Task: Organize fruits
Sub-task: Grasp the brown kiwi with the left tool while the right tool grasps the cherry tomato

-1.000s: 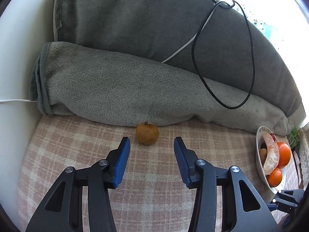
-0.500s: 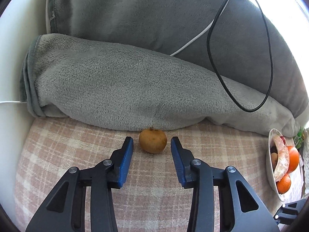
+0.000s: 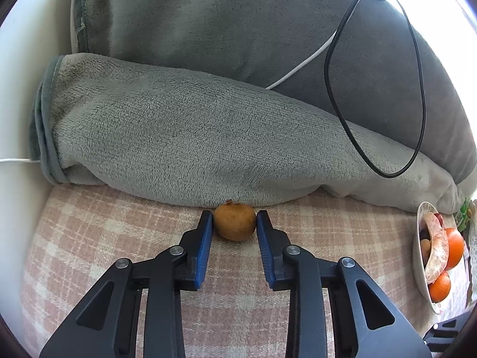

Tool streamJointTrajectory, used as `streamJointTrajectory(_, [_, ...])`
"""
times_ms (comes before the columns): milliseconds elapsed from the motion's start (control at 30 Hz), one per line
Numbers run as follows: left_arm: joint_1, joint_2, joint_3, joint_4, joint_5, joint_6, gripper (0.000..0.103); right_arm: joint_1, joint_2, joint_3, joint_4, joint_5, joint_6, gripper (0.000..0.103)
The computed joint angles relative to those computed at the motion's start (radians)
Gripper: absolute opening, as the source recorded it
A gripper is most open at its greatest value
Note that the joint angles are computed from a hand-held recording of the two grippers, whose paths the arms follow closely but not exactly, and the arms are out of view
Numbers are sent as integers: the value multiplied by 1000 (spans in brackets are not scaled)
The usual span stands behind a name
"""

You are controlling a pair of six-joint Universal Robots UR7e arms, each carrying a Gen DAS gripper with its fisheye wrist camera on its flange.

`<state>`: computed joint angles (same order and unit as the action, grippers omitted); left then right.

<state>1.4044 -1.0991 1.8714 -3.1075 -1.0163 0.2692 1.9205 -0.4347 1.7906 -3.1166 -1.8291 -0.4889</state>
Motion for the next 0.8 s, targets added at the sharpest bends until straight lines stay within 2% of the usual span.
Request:
streamJointTrajectory(367, [-29, -34, 65, -47, 4, -5, 28, 0, -14, 22, -35, 14, 6, 26])
streamJointTrajectory(800, [-91, -98, 181, -98, -19, -2, 28, -11, -98, 123, -152, 31, 26, 26])
